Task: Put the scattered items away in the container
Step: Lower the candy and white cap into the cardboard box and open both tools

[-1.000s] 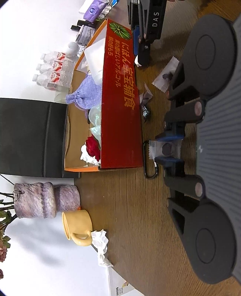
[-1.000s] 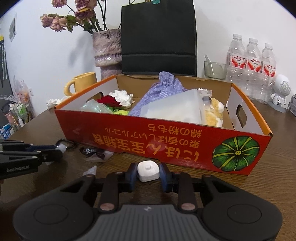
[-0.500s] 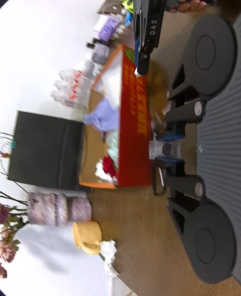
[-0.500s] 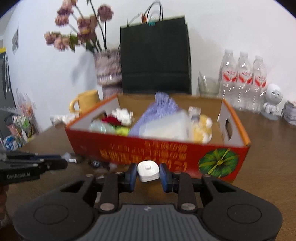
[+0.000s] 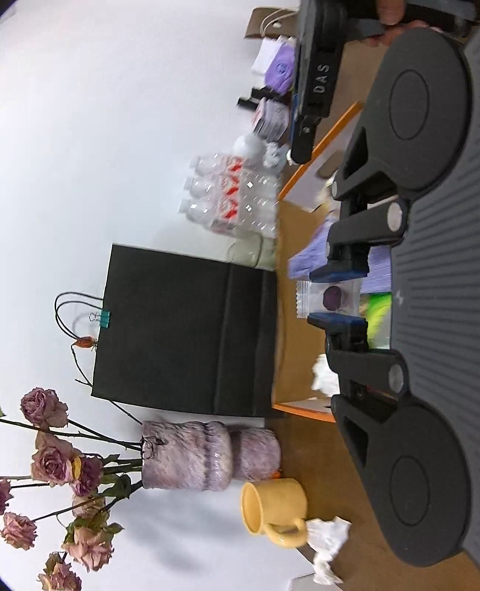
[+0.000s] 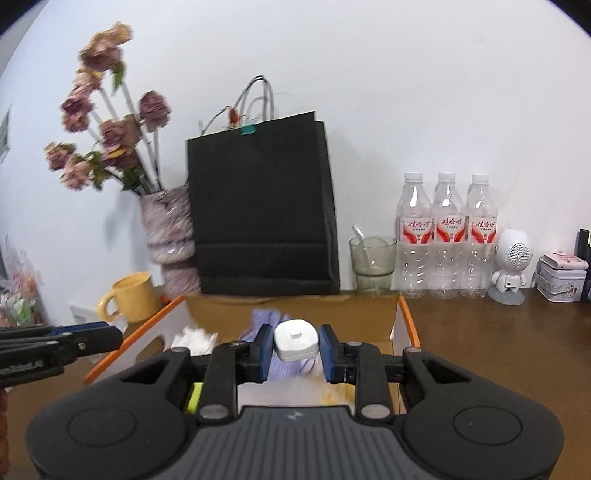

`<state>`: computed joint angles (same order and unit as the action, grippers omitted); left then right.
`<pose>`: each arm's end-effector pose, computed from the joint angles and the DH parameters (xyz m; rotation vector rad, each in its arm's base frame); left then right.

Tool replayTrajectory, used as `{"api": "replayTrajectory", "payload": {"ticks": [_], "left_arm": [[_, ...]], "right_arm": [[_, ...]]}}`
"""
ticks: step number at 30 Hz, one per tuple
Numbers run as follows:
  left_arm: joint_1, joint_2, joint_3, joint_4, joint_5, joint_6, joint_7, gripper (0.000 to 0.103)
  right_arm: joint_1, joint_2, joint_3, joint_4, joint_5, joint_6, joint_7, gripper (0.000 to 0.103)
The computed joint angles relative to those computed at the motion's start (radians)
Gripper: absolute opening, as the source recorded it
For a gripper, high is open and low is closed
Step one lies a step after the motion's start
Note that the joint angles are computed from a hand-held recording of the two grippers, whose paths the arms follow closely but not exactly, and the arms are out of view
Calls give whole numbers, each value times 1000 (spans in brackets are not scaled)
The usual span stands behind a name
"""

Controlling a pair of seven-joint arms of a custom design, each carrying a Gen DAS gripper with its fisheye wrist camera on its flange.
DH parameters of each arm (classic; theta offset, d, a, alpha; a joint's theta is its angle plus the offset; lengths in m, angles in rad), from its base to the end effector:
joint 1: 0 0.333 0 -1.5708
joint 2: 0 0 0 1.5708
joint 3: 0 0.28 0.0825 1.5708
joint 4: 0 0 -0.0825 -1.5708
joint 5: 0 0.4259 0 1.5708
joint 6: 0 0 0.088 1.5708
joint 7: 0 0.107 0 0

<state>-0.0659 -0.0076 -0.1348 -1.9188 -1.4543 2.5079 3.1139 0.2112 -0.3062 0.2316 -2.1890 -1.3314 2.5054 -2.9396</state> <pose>0.6287 -0.1204 0.5038 -0.9527 2.1339 -1.5874 0.4987 0.2527 0.5265 -1.1556 1.7493 -1.0970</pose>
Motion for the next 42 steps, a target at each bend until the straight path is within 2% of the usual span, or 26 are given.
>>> {"api": "replayTrajectory", "payload": {"ticks": [4, 7, 11, 16, 17, 18, 19, 20, 21, 22, 24, 30, 42], "left_arm": [[-23, 110, -40, 118, 24, 101, -65, 18], [-29, 172, -71, 177, 95, 157, -133, 18], [-16, 198, -98, 180, 192, 187, -188, 18], [3, 203, -124, 175, 217, 212, -195, 21], [2, 206, -124, 178, 238, 220, -212, 35], [2, 206, -124, 176, 260, 221, -227, 63], [2, 205, -127, 173, 270, 230, -235, 77], [1, 205, -131, 172, 271, 249, -235, 94], [-2, 204, -136, 168, 268, 288, -234, 103], [-3, 204, -139, 167, 270, 311, -233, 103], [0, 204, -141, 167, 282, 320, -253, 103], [6, 213, -145, 171, 363, 331, -340, 103], [18, 207, -156, 164, 373, 322, -351, 103]], "right_arm": [[-11, 80, -18, 72, -35, 3, -11, 25], [-2, 141, -50, 122, -6, 9, -63, 25], [17, 176, -79, 140, 54, 10, -120, 25], [34, 185, -92, 144, 98, -10, -177, 26], [36, 187, -92, 146, 108, -16, -191, 30], [38, 186, -93, 146, 121, -23, -203, 47], [41, 185, -95, 147, 138, -29, -221, 58], [42, 183, -96, 146, 153, -28, -239, 83], [43, 182, -94, 148, 164, -46, -250, 88], [44, 180, -91, 150, 168, -63, -254, 90], [43, 174, -94, 147, 185, -64, -254, 103], [32, 170, -96, 139, 244, -24, -289, 103], [32, 171, -90, 143, 248, -19, -304, 103]]}}
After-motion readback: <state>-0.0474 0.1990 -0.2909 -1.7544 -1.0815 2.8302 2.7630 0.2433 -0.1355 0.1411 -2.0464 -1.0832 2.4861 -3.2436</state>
